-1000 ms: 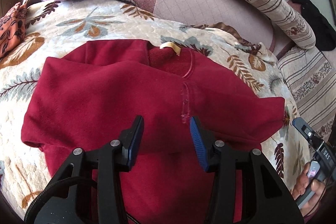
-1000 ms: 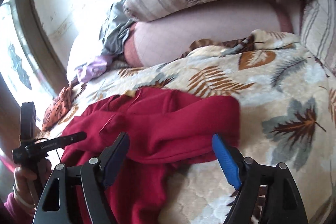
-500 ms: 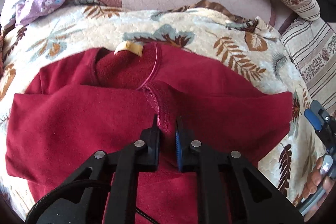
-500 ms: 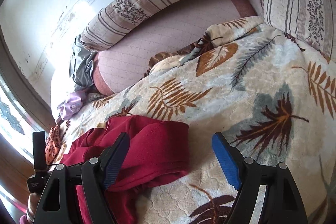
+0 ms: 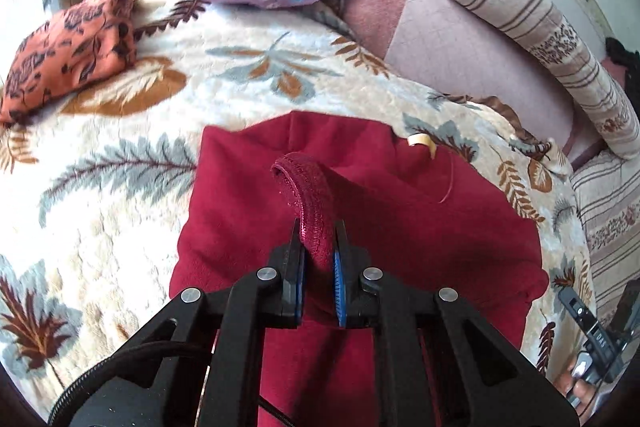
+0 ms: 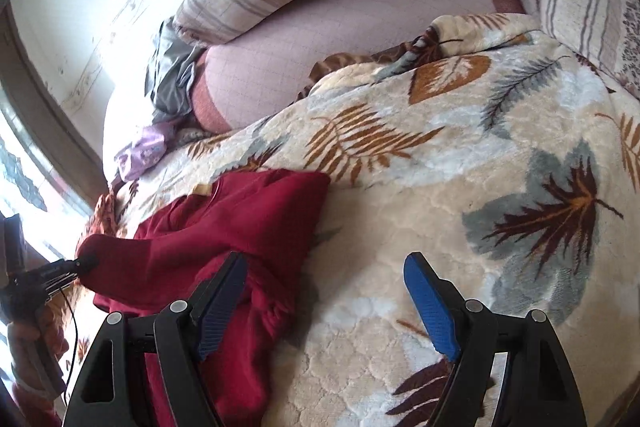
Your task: Fold small clothes
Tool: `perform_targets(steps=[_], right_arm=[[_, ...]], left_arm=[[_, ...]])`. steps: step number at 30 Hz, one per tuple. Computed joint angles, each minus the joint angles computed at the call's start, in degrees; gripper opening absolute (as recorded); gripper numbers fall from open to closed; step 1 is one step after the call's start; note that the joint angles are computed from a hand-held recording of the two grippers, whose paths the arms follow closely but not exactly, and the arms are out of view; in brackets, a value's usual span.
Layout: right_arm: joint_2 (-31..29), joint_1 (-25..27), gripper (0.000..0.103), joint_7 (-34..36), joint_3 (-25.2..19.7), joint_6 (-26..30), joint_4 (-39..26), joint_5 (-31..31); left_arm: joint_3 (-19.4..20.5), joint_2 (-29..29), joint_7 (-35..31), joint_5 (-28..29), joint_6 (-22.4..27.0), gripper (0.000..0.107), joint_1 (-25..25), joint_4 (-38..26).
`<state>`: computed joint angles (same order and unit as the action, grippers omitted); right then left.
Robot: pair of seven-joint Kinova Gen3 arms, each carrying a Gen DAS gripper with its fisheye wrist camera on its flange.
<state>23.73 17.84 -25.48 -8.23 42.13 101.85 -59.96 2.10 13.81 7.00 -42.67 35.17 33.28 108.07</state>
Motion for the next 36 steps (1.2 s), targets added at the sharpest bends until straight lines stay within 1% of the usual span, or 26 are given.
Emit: perform_targets(steps=[1, 2, 3, 4, 5, 7, 8, 10, 12, 13, 15, 16, 18, 20, 21, 22, 24, 25, 27, 28, 29, 30, 31, 32, 34, 36], right_arm=[[-0.24, -0.47, 0.076, 0.91, -0.37, 0.11, 0.40, 0.75], [-0.95, -0.78, 0.069, 2.76, -0.95, -0.70, 1.43, 0.59], [-1.66, -0.94, 0.065, 4.87, -1.48, -1.85, 2.56, -0.25], [-2.34, -1.43, 0.059, 6.51, -1.86, -2.87, 3.38, -0.89], [-2.62, -2.01, 0.057, 7.45, -1.91, -3.37, 3.59, -1.10], [-3.33, -4.37, 0.055, 8.60, -1.76, -6.82, 4.12, -0.33], [-3.66, -5.85, 0.049, 9.52, -1.41, -8.69, 4.44, 0.13], [-3.50, -5.68, 0.042, 9.20, -3.45, -9.87, 3.89, 3.36], [-3.46, -5.50, 0.042, 9.52, -5.16, -10.91, 3.75, 5.15], [-3.29, -6.93, 0.041, 9.06, -4.43, -11.13, 3.32, 6.71], [-2.50, -10.66, 0.024, 6.62, -1.98, -10.51, 1.84, 11.11], [-2.44, -11.06, 0.007, 5.55, -2.21, -11.17, 1.67, 12.94], [-2.84, -8.68, 0.007, 4.76, -4.04, -9.71, 1.36, 13.81], [-3.57, -6.88, 0.007, 6.32, -4.48, -6.39, 1.71, 13.60], [-3.90, -7.57, 0.007, 6.11, -3.74, -6.12, 2.36, 14.89], [-3.69, -9.32, 0.007, 4.97, -2.40, -6.13, 2.93, 17.11], [-3.09, -11.60, 0.007, 3.17, -0.33, -5.59, 3.30, 20.58], [-3.61, -11.15, 0.008, 3.45, -0.44, -5.12, 3.28, 20.92], [-4.01, -8.03, 0.017, 4.42, -1.35, -1.40, 1.62, 18.92], [-3.86, -5.37, 0.037, 4.68, -2.40, 0.93, 0.50, 16.59], [-3.69, -3.32, 0.065, 4.84, -3.10, 2.35, -0.20, 14.26], [-3.64, -2.32, 0.077, 4.28, -3.06, 2.84, -0.67, 11.93], [-3.73, -2.39, 0.085, 2.81, -2.83, 2.39, -1.02, 10.25], [-3.59, -3.51, 0.085, 0.48, -1.99, 1.01, -1.41, 9.50], [-0.91, -8.36, 0.085, -4.18, 1.24, -0.16, -4.12, 9.96], [3.42, -13.66, 0.085, -8.84, 5.84, 2.33, -8.29, 10.83]], left_arm=[[-1.01, 0.38, -0.24, 0.52, -1.17, 0.010, 0.37, 0.40], [-1.74, 0.69, -1.29, 0.78, -1.41, 0.010, 0.76, 0.14], [-1.41, 0.81, -1.57, 0.12, -0.72, 0.010, 0.69, -0.50], [-0.91, 0.67, -0.91, -1.48, -0.43, 0.010, 0.59, -0.73], [-1.00, 0.65, -0.24, -3.03, -0.36, 0.010, 0.97, -1.05], [-1.11, 0.40, 0.24, -4.71, -0.28, 0.010, 1.34, -1.23], [-1.02, 0.30, 0.06, -4.95, -0.31, 0.010, 1.12, -1.14], [-0.78, 0.45, -0.28, -4.76, -0.48, 0.010, 0.54, -1.10], [-0.95, 0.44, -0.03, -4.70, -1.14, 0.010, 0.12, -0.87], [-1.24, 0.19, 0.63, -5.19, -1.78, 0.010, 0.12, -0.54], [-1.69, -0.64, 2.41, -6.69, -2.31, 0.010, 0.47, 0.11], [-1.80, -1.17, 3.76, -7.97, -1.98, 0.010, 0.84, 0.49], [-1.60, -1.36, 4.22, -8.74, 1.11, 0.010, 1.65, 0.04], [-0.83, -0.57, 1.32, -5.81, 2.47, 0.010, 0.49, -0.69], [0.84, -0.19, 0.31, -4.46, 1.74, 0.010, -1.68, -0.51], [1.46, 0.24, -1.31, -2.27, 0.43, 0.010, -3.15, -0.30], [0.87, 1.32, -3.16, 0.26, 0.59, 0.010, -2.92, -0.67], [0.51, 1.39, -3.17, 0.18, 0.89, 0.010, -2.39, -0.67], [-0.24, 0.83, -2.68, -0.04, 0.14, 0.010, -1.72, -0.11], [-0.50, 0.64, -2.40, -0.30, -0.02, 0.010, -1.44, -0.04], [-0.62, 0.65, -2.28, -0.52, 0.23, 0.010, -1.19, -0.17], [-0.60, 0.88, -2.32, -0.62, 0.79, 0.010, -0.94, -0.51], [-0.52, 1.24, -2.56, -0.67, 1.50, 0.010, -0.70, -0.95], [-0.44, 1.63, -2.97, -0.66, 2.21, 0.010, -0.54, -1.45], [-0.47, 2.09, -3.24, -0.88, 3.12, 0.010, -0.05, -2.02], [-0.70, 1.99, -2.88, -1.43, 2.95, 0.010, 0.32, -1.91]])
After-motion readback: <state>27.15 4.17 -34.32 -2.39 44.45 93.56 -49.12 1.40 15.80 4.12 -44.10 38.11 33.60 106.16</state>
